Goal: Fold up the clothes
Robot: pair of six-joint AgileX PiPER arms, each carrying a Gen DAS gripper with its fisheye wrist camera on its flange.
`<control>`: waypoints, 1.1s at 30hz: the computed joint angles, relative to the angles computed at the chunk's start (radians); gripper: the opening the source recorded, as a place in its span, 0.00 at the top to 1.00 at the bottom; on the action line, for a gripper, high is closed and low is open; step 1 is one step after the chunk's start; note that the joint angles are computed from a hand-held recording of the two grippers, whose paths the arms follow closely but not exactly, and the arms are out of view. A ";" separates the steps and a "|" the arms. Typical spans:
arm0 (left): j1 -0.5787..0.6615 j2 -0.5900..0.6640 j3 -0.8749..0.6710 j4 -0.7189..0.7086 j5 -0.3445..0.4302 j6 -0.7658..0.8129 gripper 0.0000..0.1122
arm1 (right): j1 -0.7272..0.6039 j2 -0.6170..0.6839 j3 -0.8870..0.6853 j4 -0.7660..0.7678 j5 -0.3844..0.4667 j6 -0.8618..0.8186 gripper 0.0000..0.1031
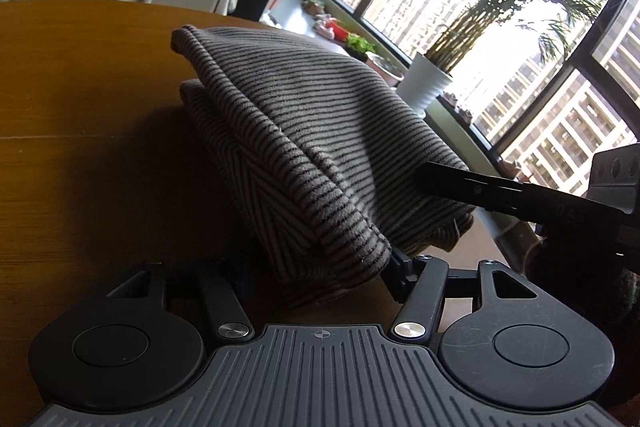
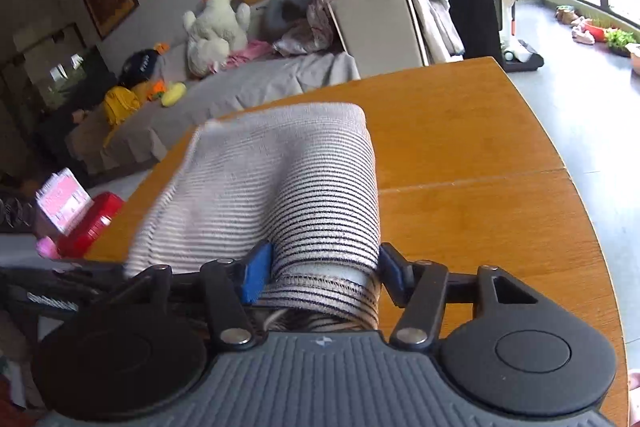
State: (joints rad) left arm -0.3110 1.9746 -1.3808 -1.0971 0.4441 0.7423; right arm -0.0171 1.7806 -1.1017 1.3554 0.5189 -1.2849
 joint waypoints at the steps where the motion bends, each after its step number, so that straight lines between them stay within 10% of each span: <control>1: 0.000 -0.002 0.004 -0.007 -0.001 0.009 0.44 | 0.002 0.001 0.010 0.026 -0.008 -0.026 0.41; 13: 0.005 -0.121 0.073 -0.186 -0.029 0.187 0.49 | 0.041 -0.029 0.044 0.112 -0.083 -0.177 0.36; 27: -0.015 -0.077 0.027 0.063 -0.064 -0.044 0.50 | 0.129 0.068 -0.272 -0.058 0.007 -0.042 0.53; 33: 0.019 -0.128 0.109 -0.051 -0.075 0.069 0.49 | 0.227 0.152 -0.275 -0.133 -0.171 -0.047 0.54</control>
State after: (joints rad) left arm -0.2924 1.8469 -1.2721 -1.1481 0.3692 0.8108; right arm 0.2094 1.9327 -1.3770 1.2221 0.3483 -1.3320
